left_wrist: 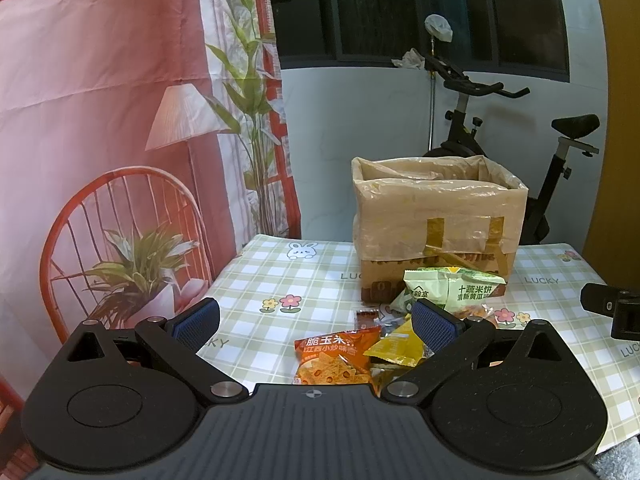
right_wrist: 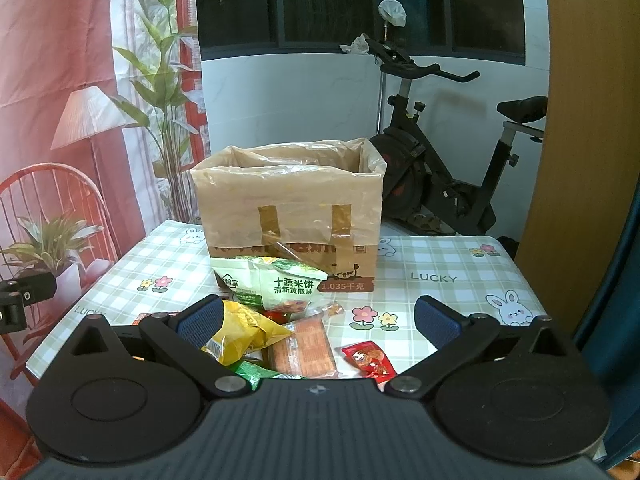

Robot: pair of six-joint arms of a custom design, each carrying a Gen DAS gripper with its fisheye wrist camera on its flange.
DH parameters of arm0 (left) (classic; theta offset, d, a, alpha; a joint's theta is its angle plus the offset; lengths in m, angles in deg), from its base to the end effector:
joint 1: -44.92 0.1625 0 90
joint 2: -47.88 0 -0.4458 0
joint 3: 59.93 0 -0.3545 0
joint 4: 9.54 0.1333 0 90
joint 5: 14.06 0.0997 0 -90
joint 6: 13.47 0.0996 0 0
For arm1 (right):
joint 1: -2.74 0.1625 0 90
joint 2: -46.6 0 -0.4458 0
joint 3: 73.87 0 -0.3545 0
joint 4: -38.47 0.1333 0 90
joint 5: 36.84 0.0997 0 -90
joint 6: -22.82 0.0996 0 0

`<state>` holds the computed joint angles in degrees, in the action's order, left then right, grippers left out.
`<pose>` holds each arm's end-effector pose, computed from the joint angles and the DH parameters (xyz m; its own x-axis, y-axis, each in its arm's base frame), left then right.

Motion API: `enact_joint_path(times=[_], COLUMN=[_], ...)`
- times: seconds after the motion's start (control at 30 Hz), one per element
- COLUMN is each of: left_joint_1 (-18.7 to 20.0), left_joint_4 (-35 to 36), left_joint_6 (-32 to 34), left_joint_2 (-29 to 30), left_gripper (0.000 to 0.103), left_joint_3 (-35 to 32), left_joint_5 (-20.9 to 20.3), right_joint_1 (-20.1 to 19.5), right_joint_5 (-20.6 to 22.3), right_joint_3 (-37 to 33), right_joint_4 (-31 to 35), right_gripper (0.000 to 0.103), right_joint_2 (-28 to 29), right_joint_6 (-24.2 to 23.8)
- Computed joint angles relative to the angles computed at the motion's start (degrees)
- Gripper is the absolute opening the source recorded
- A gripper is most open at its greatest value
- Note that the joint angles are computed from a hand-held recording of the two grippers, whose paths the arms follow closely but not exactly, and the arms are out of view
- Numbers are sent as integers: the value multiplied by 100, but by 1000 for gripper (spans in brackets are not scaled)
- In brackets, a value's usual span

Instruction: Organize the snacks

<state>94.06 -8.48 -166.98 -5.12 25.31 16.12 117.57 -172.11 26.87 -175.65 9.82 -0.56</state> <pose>-0.1973 -0.5635 0.2186 -0.6031 -0.0095 -0.7976 0.7019 0.4687 -0.5364 0.3184 -0.5392 0.1625 -0.7409 0.0629 0.6687 -0.5479 0.5192 -0.6559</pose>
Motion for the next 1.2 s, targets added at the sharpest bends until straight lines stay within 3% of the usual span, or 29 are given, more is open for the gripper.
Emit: enact_joint_path(times=[1.2], left_joint_1=[66], left_joint_4=[-218], left_joint_6=[158], left_joint_2=[-10], left_gripper=[103], left_joint_3=[13], left_joint_5=[-81], right_joint_1=[-30], right_joint_5=[114], right_joint_3=[-33], right_joint_4=[54], right_gripper=[103], right_joint_2=[21], right_joint_6=[-18])
